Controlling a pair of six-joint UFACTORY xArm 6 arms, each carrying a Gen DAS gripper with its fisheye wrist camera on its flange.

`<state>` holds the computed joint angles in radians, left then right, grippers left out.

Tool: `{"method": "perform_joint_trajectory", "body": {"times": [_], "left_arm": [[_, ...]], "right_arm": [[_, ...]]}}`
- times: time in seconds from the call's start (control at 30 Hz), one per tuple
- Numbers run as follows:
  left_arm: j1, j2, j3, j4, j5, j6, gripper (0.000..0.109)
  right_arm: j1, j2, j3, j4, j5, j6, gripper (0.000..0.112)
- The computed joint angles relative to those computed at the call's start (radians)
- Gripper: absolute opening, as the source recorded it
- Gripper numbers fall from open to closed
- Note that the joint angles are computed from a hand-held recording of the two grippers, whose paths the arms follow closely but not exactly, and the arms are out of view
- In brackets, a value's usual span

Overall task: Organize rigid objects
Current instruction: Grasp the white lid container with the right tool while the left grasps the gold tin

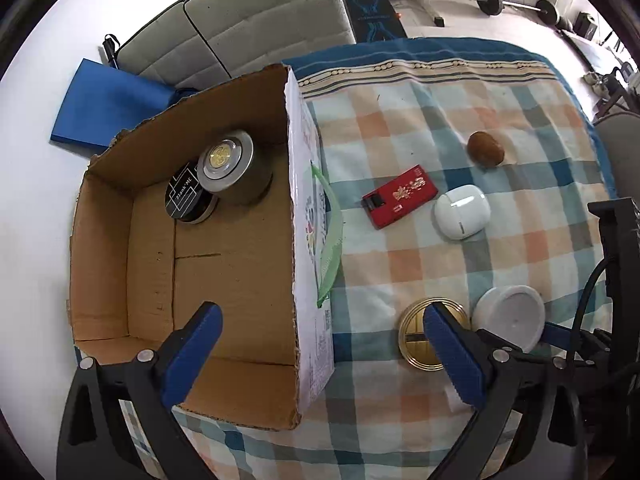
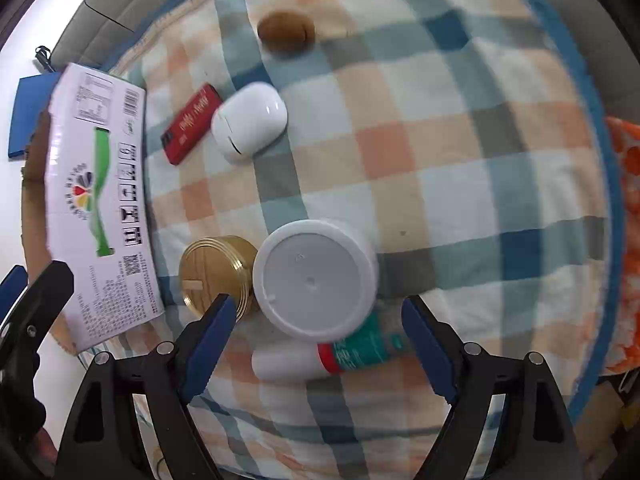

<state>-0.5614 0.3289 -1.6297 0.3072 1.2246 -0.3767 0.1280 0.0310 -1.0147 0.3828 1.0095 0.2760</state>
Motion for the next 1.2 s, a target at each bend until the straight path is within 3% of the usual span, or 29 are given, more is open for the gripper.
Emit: {"method": "perform_joint_trajectory", "body": {"times": [0.13,0.3,0.43,0.73,0.8,0.97,1.2], "left_arm": [[0.008,0.017,-0.010,-0.007,0.012,-0.012,0.103],[-0.006,0.004,-0.020,-0.066,-0.002,-0.010,0.103],[-0.037,0.006,-0.021,-0.139,-0.045,-0.009,0.103],[-0.045,0.120,-0.034,-0.293,-0.020,0.003,0.102],[-0.038,0.142,-0.040,-0.315,-0.018,0.033,0.097],[-0.026,0.199,-0.080,-0.316,0.028,0.075,0.063],[-0.034,0.245,-0.138,-0.341,0.025,0.102,0.062]], "right_arm": [[0.018,0.063,-0.021,-0.008,-0.002,-0.029,0.075],[0.007,0.047,-0.025,-0.090,0.026,-0.029,0.073],[-0.054,0.001,-0.006,-0.140,0.049,-0.064,0.073],[-0.158,-0.098,0.126,-0.121,0.034,-0.108,0.073],[-0.159,-0.107,0.150,-0.116,0.017,-0.109,0.072],[-0.130,-0.103,0.178,-0.111,-0.015,-0.091,0.072],[-0.102,-0.049,0.134,-0.123,-0.031,-0.068,0.073]]}}
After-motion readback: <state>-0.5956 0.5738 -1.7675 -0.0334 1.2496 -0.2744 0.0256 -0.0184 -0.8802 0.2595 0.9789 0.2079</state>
